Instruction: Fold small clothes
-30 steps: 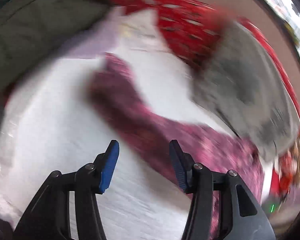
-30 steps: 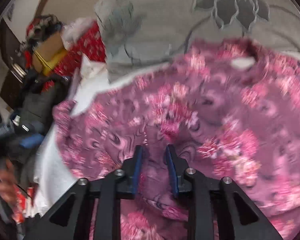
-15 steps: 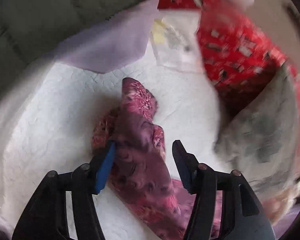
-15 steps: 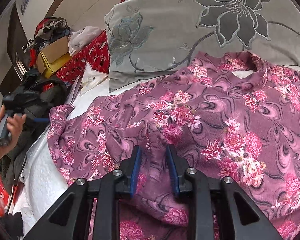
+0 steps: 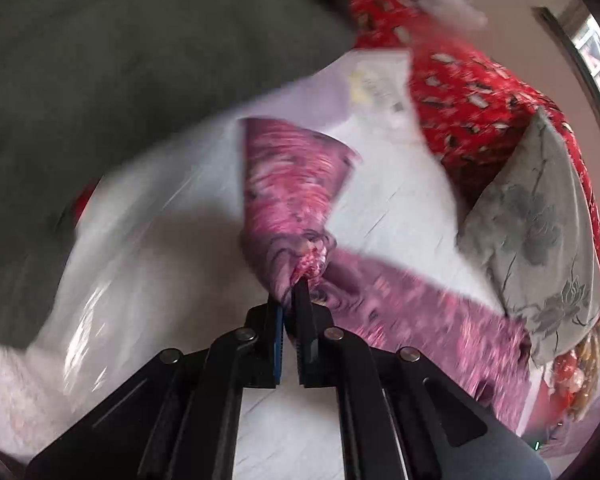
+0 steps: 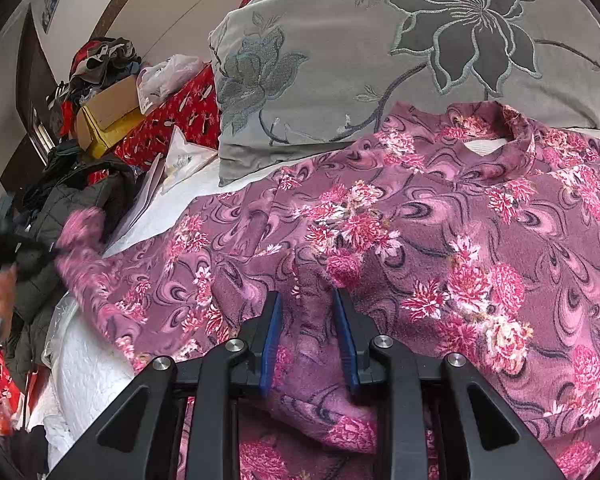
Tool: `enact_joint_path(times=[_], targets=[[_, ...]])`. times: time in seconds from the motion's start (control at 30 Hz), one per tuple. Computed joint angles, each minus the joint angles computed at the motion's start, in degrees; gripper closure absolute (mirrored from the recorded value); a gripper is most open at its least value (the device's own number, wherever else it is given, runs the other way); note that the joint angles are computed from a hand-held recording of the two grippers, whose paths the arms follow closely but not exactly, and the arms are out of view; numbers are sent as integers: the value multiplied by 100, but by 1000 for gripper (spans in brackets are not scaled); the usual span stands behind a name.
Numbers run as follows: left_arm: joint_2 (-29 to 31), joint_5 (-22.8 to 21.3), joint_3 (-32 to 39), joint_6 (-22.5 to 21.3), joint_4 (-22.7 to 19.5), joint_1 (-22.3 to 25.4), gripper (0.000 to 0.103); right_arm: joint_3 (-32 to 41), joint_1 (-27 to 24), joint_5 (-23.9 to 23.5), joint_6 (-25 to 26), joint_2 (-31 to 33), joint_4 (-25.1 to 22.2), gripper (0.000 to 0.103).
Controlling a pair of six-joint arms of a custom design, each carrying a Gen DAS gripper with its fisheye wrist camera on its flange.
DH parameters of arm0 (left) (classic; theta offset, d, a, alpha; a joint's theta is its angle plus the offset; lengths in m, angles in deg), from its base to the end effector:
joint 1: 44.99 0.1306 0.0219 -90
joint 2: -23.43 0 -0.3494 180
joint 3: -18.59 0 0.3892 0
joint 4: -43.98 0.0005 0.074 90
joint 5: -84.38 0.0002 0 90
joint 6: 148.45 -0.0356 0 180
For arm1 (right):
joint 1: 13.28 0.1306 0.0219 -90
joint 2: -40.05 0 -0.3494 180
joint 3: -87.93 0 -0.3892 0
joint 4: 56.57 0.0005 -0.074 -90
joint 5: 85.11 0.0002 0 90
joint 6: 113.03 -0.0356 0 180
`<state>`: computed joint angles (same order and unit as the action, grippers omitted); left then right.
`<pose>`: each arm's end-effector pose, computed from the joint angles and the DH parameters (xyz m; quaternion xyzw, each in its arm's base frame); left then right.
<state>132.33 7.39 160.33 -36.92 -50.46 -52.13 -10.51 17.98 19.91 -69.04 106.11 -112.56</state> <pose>0.5086 -0.0723 0.5765 -0.0931 0.9591 -0.1668 0.2089 0.2935 0.1668 0.4834 0.1698 0.8858 0.1665 0.3984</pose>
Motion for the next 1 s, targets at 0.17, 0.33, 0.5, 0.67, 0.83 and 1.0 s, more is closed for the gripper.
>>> enact_joint_path(times=[0.17, 0.33, 0.5, 0.67, 0.83, 1.0], targets=[[-800, 624, -1278, 232, 535, 345, 91, 38, 10, 41, 29, 20, -66, 75], [-840, 914, -1481, 1067, 1150, 330, 54, 61, 17, 60, 37, 38, -86, 75], [-369, 881, -1173, 1874, 1137, 243, 52, 53, 21, 57, 31, 32, -74, 75], [-411, 814, -1169, 1939, 1300, 131, 98, 33, 9, 27, 19, 17, -41, 75], [-476, 569, -755, 1397, 1282, -263, 99, 58, -5, 10, 12, 36, -80, 75], [-362, 746, -159, 1179, 1224, -717, 100, 532, -21, -86, 140, 336, -645, 71]])
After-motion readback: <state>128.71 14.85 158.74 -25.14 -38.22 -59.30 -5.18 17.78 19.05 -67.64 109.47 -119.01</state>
